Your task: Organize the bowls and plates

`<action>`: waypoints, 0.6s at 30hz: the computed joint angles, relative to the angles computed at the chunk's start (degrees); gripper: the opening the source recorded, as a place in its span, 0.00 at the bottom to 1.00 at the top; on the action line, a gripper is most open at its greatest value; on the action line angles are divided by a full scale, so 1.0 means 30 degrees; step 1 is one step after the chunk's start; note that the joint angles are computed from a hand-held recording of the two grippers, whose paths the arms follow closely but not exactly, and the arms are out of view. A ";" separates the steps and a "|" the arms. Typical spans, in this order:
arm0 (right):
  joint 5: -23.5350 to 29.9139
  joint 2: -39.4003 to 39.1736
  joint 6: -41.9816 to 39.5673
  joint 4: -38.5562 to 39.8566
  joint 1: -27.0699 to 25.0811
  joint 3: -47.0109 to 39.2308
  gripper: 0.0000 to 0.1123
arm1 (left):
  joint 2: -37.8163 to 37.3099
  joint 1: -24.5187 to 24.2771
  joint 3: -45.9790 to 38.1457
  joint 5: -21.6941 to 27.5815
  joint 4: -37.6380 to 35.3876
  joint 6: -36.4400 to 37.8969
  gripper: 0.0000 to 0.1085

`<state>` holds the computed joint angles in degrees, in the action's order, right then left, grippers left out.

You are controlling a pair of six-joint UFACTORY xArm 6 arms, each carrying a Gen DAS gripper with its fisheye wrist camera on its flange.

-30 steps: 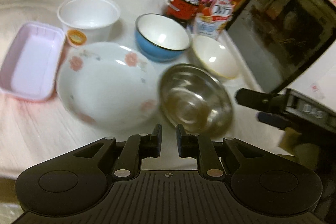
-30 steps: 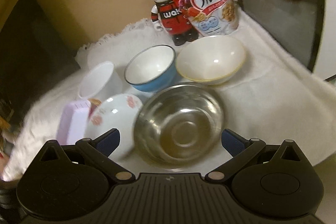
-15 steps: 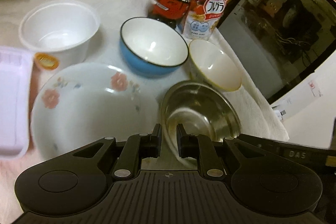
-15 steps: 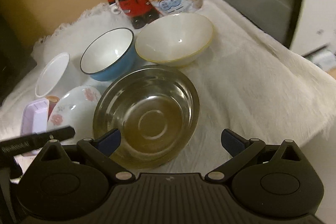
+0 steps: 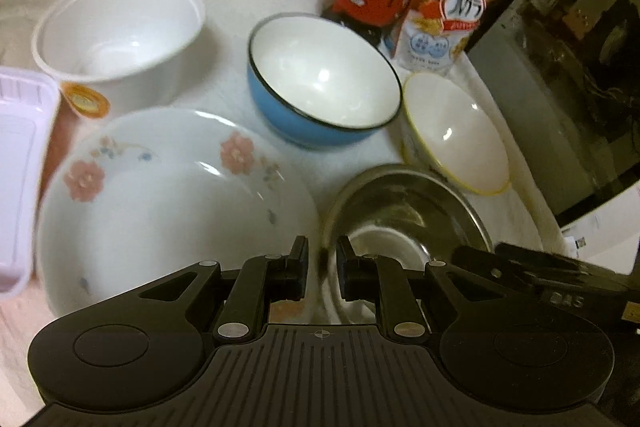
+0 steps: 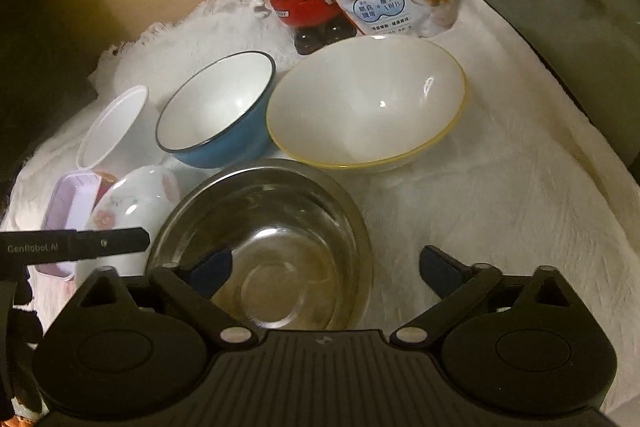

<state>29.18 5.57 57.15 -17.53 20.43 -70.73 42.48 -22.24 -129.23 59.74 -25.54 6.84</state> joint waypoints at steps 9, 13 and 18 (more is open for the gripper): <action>-0.0375 0.1345 -0.4068 0.3435 -0.0001 -0.0933 0.65 | 0.0974 -0.0572 -0.1527 0.0956 0.1464 -0.0807 0.27; -0.0417 0.0967 -0.4484 0.4331 0.0023 -0.0776 0.65 | 0.0737 -0.0208 -0.1623 0.1768 0.0893 -0.1047 0.27; -0.0237 0.0450 -0.3934 0.3225 0.0559 -0.1226 0.69 | -0.1616 0.0762 0.1283 0.0882 -0.0945 -0.0369 0.27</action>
